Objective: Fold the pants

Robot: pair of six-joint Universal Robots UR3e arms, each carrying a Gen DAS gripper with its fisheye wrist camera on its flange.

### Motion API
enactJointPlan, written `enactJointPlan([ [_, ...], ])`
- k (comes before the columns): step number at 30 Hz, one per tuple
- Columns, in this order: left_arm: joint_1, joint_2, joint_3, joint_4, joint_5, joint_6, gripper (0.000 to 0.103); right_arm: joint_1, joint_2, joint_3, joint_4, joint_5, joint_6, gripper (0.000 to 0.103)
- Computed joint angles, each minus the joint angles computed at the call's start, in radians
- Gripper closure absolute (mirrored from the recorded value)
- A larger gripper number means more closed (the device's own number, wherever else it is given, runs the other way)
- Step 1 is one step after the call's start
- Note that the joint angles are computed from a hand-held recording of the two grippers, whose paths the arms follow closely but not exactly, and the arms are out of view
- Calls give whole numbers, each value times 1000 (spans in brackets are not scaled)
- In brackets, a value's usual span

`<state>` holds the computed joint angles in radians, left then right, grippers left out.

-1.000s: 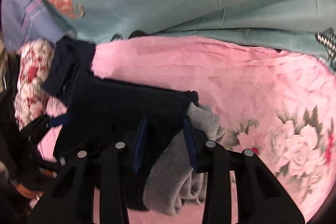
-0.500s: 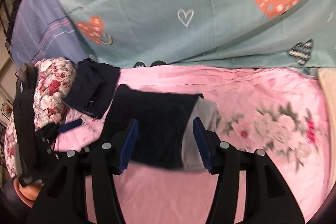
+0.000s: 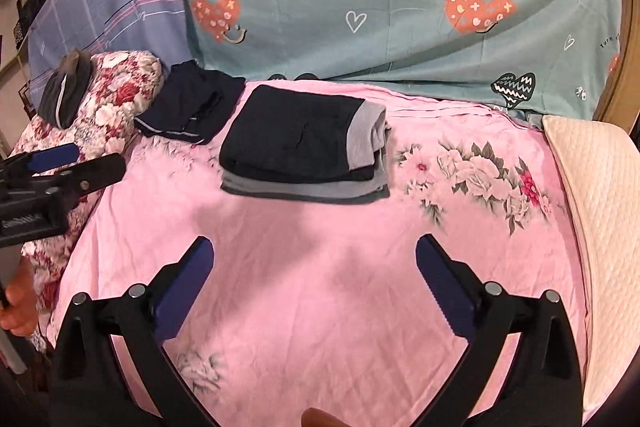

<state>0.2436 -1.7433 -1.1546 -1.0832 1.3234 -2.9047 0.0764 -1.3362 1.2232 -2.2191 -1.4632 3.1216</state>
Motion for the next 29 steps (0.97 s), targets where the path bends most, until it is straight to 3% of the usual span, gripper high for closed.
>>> enactJointPlan([
  [9,2,115,-126,10,25,45,2,17,-81,83,-7,-14,11,2],
  [19,-18,124,-130,-5,2,63,2,10,-114,114,-8,-23,8,2],
  [29,-36,115,-133,30,38,53,2,-7,-110,121,-4,-8,21,2],
])
